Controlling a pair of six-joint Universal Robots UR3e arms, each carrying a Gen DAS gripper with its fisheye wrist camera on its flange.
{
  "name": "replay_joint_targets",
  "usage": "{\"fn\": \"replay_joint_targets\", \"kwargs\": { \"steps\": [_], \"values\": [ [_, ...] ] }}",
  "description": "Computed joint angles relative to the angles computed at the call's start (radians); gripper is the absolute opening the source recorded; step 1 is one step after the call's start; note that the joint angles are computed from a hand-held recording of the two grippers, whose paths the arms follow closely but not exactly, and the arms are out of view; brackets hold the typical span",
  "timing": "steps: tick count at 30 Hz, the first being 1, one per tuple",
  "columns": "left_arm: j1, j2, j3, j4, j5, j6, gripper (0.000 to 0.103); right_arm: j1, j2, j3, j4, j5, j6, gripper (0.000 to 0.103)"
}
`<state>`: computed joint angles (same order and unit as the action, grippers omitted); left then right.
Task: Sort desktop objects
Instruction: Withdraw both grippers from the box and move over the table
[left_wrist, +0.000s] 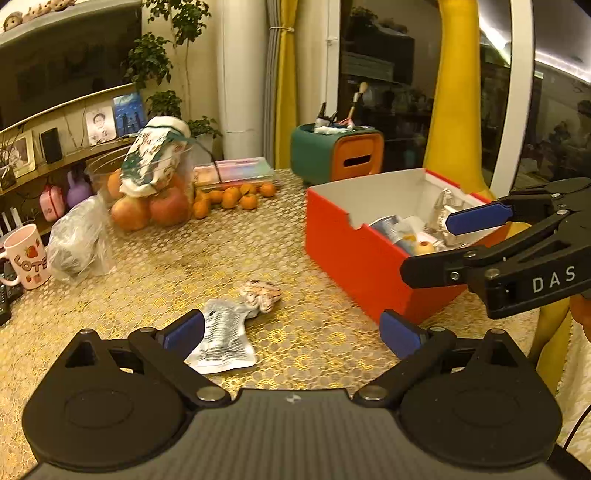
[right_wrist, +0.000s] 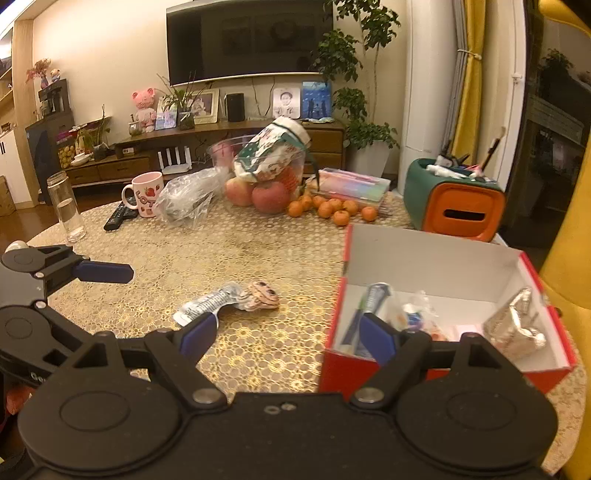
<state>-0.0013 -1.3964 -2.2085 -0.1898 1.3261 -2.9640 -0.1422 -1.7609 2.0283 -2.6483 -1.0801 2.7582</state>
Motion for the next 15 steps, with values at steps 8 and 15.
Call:
{"fn": "replay_joint_targets", "kwargs": {
  "steps": [8,15],
  "values": [
    [0.078,-0.055,-0.027,0.046,-0.048,0.048,0.101,0.120,0.175,-0.094,-0.086,-0.089,0.079,0.084],
    [0.117,-0.158,-0.010,0.098,-0.072,0.055,0.101,0.216,0.335,-0.225,-0.104,-0.163,0.104,0.084]
  ]
}}
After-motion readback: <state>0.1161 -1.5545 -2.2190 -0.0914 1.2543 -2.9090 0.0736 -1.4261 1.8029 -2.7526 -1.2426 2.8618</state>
